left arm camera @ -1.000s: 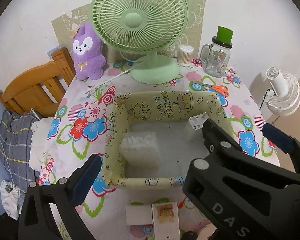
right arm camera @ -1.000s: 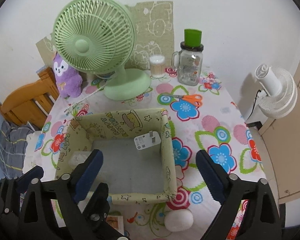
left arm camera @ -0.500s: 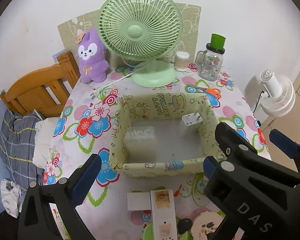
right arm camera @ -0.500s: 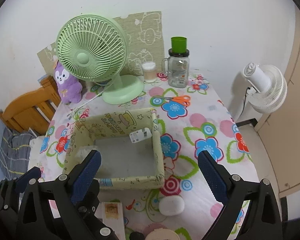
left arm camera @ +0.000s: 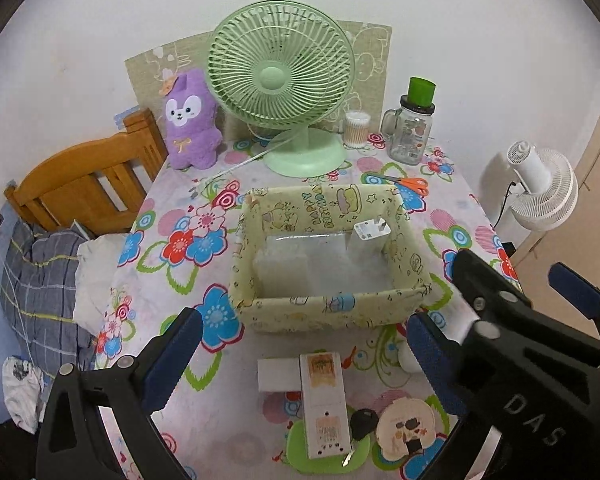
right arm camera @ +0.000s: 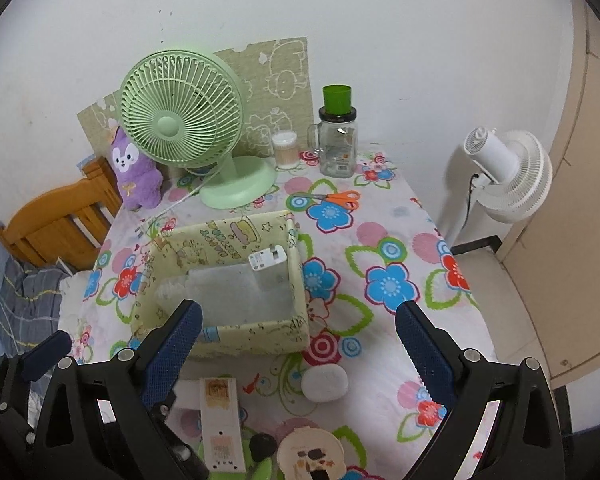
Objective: Organize rigid objects
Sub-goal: 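Lift both open tools up and away from the basket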
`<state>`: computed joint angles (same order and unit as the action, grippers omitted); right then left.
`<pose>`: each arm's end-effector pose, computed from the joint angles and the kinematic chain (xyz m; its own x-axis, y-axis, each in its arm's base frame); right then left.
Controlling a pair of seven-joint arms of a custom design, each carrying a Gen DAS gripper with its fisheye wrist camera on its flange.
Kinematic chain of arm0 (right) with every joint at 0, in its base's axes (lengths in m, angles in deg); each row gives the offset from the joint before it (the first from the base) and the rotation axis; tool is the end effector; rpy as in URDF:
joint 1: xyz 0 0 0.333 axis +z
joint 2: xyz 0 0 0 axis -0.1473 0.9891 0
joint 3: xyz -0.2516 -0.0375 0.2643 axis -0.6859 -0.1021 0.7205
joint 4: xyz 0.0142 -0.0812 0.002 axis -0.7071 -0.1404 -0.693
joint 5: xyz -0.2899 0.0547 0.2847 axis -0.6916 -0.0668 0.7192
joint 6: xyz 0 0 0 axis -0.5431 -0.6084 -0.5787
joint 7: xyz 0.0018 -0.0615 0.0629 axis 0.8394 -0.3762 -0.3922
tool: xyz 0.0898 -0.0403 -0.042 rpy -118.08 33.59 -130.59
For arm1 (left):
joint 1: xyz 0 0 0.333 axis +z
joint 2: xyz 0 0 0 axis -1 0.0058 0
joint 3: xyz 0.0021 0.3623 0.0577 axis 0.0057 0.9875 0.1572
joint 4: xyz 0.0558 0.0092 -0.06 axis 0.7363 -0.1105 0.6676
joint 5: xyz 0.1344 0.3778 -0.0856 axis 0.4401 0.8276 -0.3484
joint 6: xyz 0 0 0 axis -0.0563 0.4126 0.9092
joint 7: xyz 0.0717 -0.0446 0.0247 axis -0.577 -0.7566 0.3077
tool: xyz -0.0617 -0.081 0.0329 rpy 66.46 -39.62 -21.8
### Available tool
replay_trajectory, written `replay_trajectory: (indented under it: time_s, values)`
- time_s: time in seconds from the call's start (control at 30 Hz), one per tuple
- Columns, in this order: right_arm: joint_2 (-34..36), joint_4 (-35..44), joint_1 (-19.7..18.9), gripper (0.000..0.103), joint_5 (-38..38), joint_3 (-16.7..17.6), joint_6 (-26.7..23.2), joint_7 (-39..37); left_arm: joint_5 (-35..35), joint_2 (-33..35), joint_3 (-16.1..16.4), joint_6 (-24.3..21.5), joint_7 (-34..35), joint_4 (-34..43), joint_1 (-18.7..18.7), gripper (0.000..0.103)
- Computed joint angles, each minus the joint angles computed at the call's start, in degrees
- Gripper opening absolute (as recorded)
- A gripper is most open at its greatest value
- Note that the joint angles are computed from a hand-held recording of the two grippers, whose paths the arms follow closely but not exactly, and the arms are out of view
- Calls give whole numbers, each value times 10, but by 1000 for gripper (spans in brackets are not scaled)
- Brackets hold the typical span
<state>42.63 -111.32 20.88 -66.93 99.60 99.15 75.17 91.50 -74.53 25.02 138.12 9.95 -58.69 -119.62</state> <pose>0.4660 0.3896 0.5983 -0.1795 -0.9790 -0.0966 -0.7445 0.1994 -0.6372 0.4619 -0.4659 0.6072 -0.1211 -0.9925 -0.0190 -0.7998 0.1089 -0.5904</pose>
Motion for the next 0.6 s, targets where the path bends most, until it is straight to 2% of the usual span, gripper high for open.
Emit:
replay_trajectory:
  time_s: [0.6]
  values:
    - [-76, -64, -9, 99, -6, 34, -18, 13, -3, -66, -23, 20, -20, -72, 16, 103]
